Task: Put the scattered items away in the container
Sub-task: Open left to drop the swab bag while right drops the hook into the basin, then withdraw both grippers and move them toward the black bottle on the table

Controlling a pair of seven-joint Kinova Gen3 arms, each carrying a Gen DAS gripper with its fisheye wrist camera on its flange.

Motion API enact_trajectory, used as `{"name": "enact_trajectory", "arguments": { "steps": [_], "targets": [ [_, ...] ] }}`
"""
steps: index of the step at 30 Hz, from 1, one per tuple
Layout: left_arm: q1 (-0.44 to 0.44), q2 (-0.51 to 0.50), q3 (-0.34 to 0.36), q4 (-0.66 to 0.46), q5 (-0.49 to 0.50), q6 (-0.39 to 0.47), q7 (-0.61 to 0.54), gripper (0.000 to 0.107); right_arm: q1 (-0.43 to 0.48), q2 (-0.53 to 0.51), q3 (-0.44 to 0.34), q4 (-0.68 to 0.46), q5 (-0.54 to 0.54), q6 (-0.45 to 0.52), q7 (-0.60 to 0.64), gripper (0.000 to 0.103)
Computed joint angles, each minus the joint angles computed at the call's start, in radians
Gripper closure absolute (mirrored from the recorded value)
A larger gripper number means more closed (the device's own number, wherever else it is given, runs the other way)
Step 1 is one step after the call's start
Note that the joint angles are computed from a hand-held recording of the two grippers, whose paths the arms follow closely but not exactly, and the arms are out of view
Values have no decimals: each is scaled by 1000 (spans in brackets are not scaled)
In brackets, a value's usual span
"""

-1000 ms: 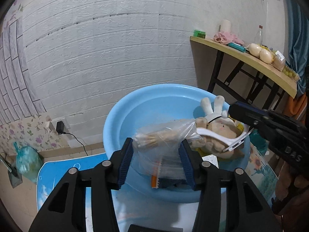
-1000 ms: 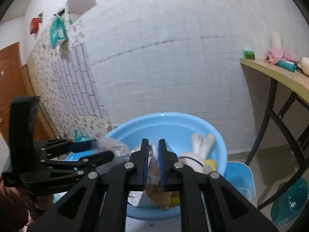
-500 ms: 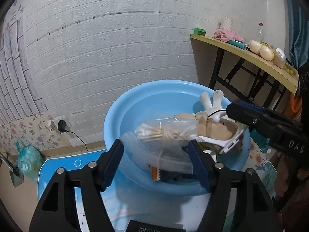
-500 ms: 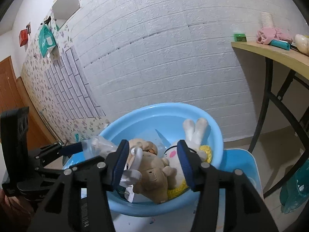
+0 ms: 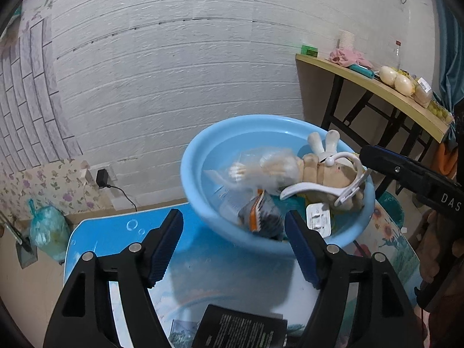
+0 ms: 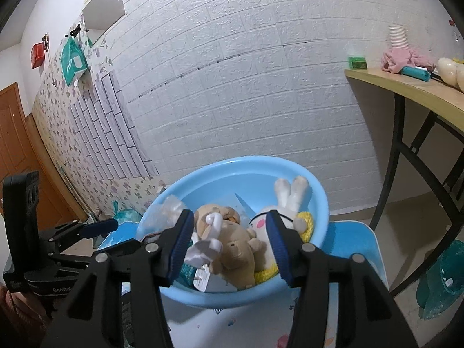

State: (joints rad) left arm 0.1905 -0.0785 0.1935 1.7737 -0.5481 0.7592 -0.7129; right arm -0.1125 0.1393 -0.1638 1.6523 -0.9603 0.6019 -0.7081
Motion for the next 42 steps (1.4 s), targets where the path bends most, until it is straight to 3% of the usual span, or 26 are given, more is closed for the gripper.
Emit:
{"name": "enact_trajectory", "arguments": {
  "steps": [13,26,42],
  "targets": [
    [-44,-104,25,107,44,31,7,29,-11,-74,41,78,26,21,-45,52],
    [-112,-214,45,265,164,7,-35,28,-80,-136,68,163,186,34,-167,52],
    [-129,-210,-56,342,379,-120,-284,28,-173,-110,23,190,299,178,-152,52]
  ]
}}
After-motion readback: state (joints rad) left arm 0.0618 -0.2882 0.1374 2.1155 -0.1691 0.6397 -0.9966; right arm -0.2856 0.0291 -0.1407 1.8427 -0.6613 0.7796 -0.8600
